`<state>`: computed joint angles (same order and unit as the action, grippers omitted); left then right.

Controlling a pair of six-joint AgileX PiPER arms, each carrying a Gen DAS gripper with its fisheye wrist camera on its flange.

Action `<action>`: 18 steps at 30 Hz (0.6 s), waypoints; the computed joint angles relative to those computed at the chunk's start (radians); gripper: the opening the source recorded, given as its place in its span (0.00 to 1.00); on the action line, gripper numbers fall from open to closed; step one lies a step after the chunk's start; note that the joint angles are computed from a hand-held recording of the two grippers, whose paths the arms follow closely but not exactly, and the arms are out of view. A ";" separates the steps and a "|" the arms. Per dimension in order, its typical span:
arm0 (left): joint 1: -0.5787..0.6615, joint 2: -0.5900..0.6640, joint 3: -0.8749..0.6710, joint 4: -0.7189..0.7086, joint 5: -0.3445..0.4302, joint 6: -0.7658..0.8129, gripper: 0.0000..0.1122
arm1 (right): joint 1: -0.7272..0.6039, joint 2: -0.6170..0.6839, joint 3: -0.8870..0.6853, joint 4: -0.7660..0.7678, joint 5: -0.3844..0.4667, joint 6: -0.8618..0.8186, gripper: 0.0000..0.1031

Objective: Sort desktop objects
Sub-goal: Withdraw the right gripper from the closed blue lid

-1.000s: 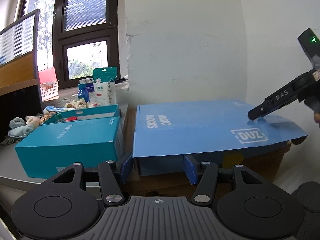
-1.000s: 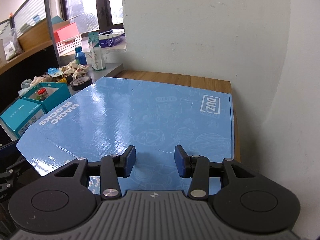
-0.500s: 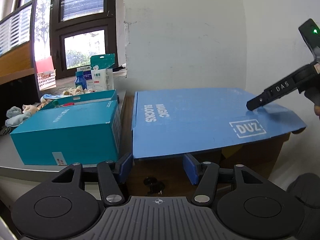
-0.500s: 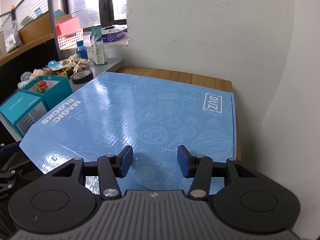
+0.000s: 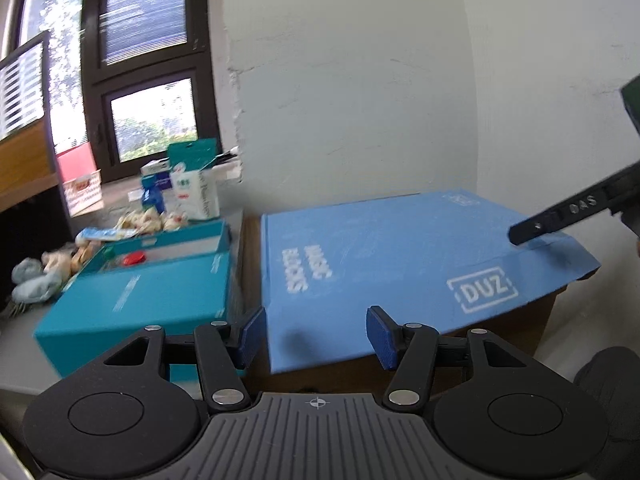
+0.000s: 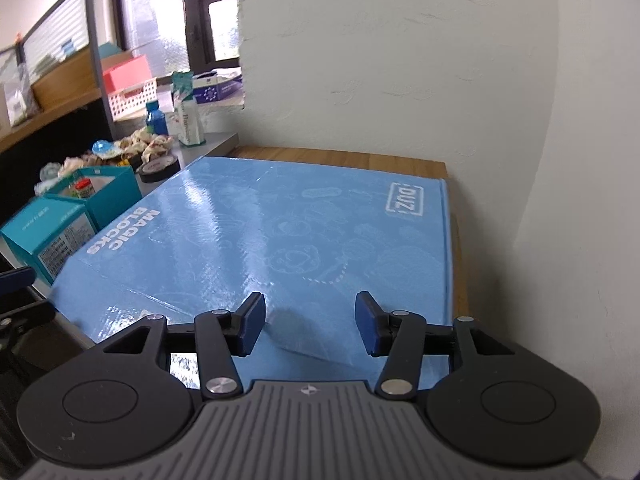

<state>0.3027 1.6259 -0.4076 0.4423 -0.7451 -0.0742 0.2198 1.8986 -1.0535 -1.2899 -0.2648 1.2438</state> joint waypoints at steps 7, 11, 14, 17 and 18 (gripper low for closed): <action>-0.066 0.051 -0.158 0.074 0.132 -0.087 0.50 | -0.072 -0.094 0.146 0.246 -0.038 -0.241 0.54; -0.097 0.097 -0.246 0.168 0.204 -0.198 0.50 | -0.116 -0.142 0.236 0.390 -0.057 -0.391 0.54; -0.117 0.117 -0.270 0.202 0.211 -0.225 0.50 | -0.147 -0.165 0.290 0.463 -0.062 -0.471 0.54; -0.142 0.134 -0.292 0.215 0.235 -0.237 0.51 | -0.182 -0.171 0.340 0.512 -0.092 -0.534 0.54; -0.148 0.137 -0.298 0.221 0.245 -0.246 0.51 | -0.194 -0.172 0.357 0.527 -0.103 -0.554 0.54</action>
<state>0.1544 1.7626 -0.7055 0.6637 -0.5003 -0.3203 0.0256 1.7270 -0.6970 -0.7625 -0.3680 0.6893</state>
